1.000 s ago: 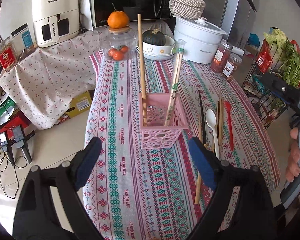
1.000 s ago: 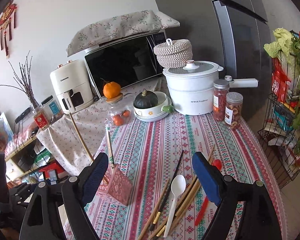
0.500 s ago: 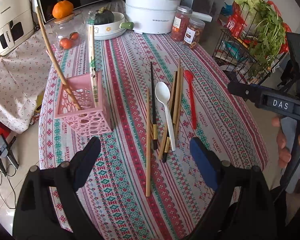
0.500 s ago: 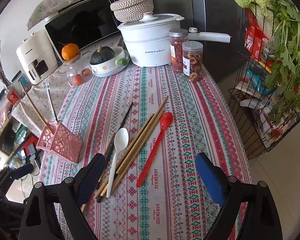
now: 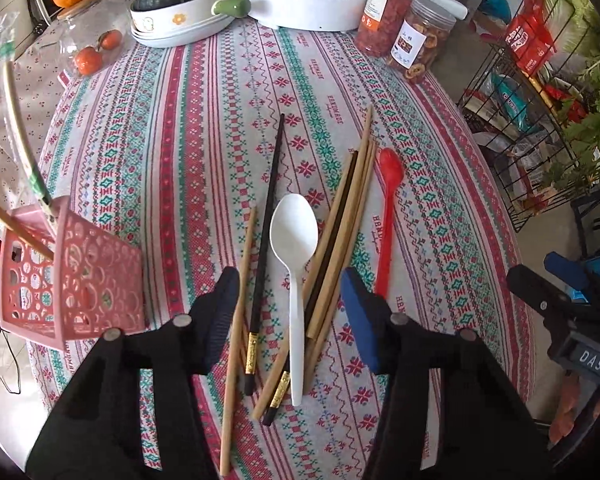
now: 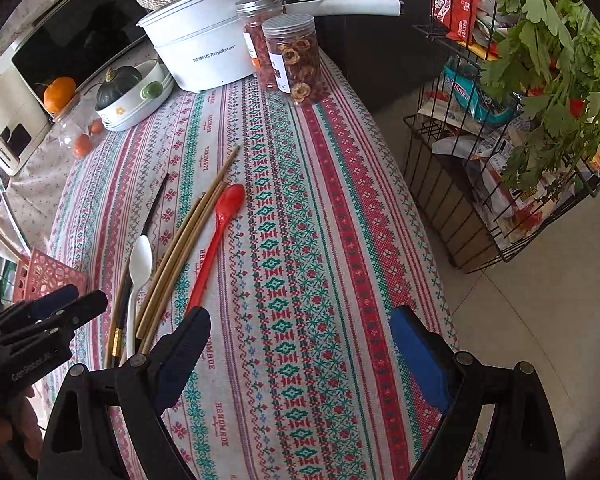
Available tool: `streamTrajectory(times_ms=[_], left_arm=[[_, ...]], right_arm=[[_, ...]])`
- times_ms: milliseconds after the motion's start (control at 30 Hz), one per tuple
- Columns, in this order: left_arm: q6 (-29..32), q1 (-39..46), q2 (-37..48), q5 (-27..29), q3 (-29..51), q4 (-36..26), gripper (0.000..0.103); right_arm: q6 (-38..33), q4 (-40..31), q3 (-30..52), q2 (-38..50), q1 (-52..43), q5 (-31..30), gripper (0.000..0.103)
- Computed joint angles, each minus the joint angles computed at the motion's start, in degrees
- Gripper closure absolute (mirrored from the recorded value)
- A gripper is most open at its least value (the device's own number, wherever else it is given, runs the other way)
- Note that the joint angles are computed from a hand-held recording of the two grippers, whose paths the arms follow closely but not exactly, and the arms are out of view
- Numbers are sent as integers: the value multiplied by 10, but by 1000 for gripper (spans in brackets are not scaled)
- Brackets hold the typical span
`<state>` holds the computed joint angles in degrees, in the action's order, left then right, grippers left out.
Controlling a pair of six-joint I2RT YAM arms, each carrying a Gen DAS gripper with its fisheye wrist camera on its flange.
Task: Organize utensils
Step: 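Grasp the white plastic spoon with the left tool and lift it, then grasp the red plastic spoon with the right tool while the left tool carries the white spoon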
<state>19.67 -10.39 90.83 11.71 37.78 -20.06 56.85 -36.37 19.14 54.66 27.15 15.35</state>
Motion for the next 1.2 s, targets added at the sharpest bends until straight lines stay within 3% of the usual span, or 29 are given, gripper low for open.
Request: streamTrajectory(times_ms=[300,400,467,633,833,1033,1200], left_arm=[[-79,-70,109,-60,44,52,56],[-92,-82,127,-76,53,59,57],[-94,-85,137,-81,57,60,65],[-87,-80,125,-80,47,68,66],[-27,-18,-2,-8,-4,50,66],[90,117,-160,120,-38,-36,66],[200,250,-196,226,-27,-109,66]], right_arm=[[-55,38,-5,17,-44,-31,10],[-63,44,-5,22,-47,-31,10],[-65,45,-7,22,-50,-31,10],[-72,50,-11,26,-62,-34,10],[-80,70,-5,50,-72,-39,10],[-103,155,16,131,-92,-58,11],[-122,232,54,240,-101,-81,44]])
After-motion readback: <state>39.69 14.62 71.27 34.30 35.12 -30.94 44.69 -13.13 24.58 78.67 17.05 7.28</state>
